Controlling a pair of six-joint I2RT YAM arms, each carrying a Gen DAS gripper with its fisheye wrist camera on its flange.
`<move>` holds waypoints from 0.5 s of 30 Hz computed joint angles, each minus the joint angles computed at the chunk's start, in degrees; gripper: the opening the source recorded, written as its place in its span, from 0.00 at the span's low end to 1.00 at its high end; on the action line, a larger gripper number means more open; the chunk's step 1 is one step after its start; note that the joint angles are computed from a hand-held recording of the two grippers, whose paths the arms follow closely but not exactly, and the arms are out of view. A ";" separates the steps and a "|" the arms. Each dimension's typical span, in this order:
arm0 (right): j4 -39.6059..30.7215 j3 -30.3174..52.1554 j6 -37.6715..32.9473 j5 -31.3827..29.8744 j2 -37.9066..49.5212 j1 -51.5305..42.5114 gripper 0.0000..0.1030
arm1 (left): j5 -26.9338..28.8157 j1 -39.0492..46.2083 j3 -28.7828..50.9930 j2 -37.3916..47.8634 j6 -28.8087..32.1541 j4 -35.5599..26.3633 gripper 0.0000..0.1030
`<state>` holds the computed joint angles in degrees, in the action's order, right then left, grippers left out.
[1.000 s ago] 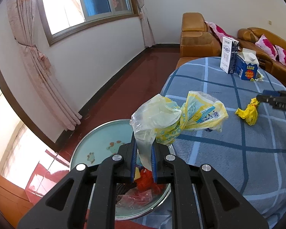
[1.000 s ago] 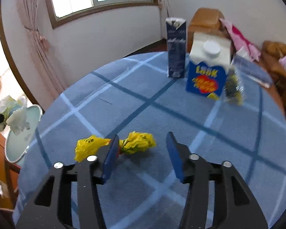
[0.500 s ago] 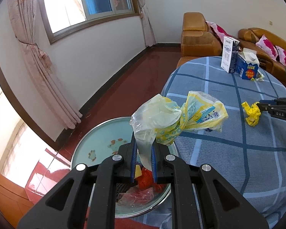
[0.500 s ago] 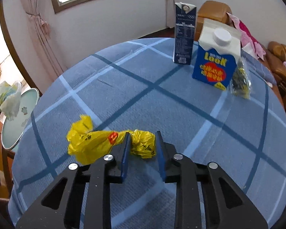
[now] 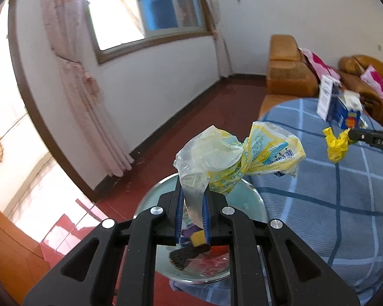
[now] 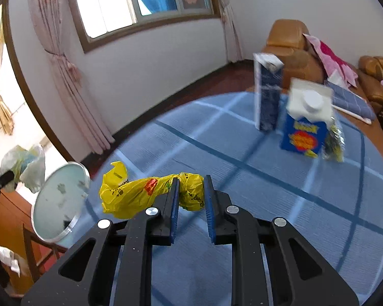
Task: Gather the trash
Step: 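Carry the white bag over the bucket with the left tool while the right tool carries the yellow bag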
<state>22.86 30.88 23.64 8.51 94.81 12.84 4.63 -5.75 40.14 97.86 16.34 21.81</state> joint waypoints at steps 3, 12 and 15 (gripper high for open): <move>0.61 2.66 1.83 2.71 2.46 3.93 0.19 | 1.10 2.42 -1.11 -2.03 -0.22 0.57 0.12; -1.38 10.51 2.08 7.07 8.69 10.72 0.19 | 3.52 9.60 -2.80 -2.89 1.68 1.65 0.12; -1.73 12.85 1.76 7.65 10.71 12.16 0.19 | 4.38 10.90 -2.76 -3.24 1.33 1.52 0.12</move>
